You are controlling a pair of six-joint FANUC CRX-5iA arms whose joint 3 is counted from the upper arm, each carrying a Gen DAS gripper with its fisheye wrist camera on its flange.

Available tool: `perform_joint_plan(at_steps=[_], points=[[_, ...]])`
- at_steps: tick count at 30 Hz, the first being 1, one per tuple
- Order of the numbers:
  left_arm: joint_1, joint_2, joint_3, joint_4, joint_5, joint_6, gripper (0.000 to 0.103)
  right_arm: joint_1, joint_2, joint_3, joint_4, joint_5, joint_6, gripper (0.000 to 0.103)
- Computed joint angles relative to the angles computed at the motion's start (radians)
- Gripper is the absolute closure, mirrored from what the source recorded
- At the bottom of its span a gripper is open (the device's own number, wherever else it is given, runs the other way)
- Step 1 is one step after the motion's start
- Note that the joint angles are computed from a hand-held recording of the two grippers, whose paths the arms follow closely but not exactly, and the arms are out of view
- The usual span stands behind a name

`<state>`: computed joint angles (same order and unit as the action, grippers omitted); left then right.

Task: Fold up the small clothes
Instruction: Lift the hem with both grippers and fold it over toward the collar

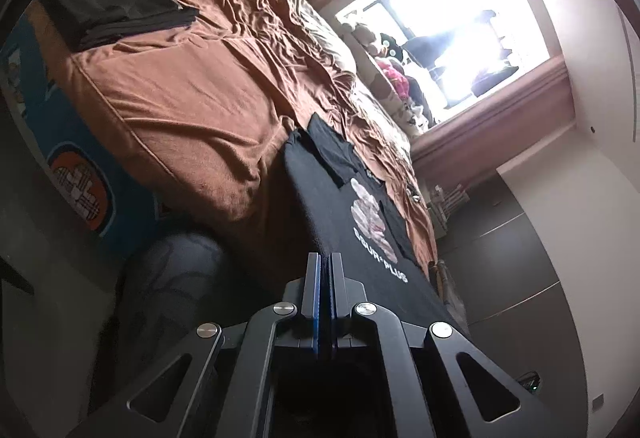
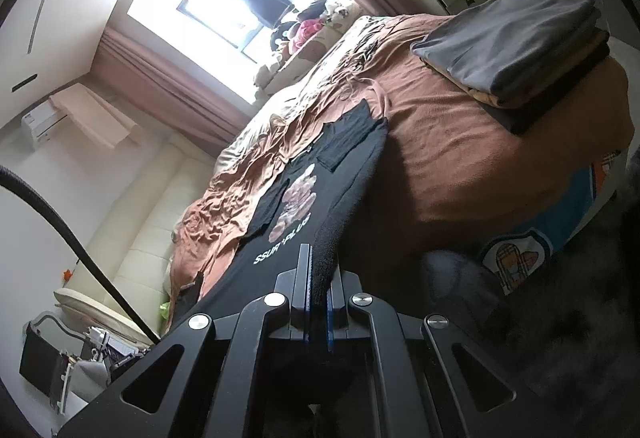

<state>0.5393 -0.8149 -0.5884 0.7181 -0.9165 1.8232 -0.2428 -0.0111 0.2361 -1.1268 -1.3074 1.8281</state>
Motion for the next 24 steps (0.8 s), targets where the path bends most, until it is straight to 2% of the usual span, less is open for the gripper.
perform_joint_plan(at_steps=[7,13,17,24], points=[[0.015,-0.08,0.024,0.008,-0.033,0.015,0.101,-0.066,-0.02,-0.019,-0.048,-0.043,0.039,0.102],[0.064,-0.125,0.03,0.036,-0.081,0.019,0.101,-0.086,-0.029,-0.03,-0.05,-0.052,0.053,0.102],[0.045,-0.098,0.043,0.027,-0.064,0.028,0.101,-0.066,-0.011,-0.015,-0.051,-0.036,0.046,0.102],[-0.023,0.014,0.121,0.002,0.024,0.018,0.101,-0.015,0.057,0.076,-0.038,0.009,0.019,0.102]])
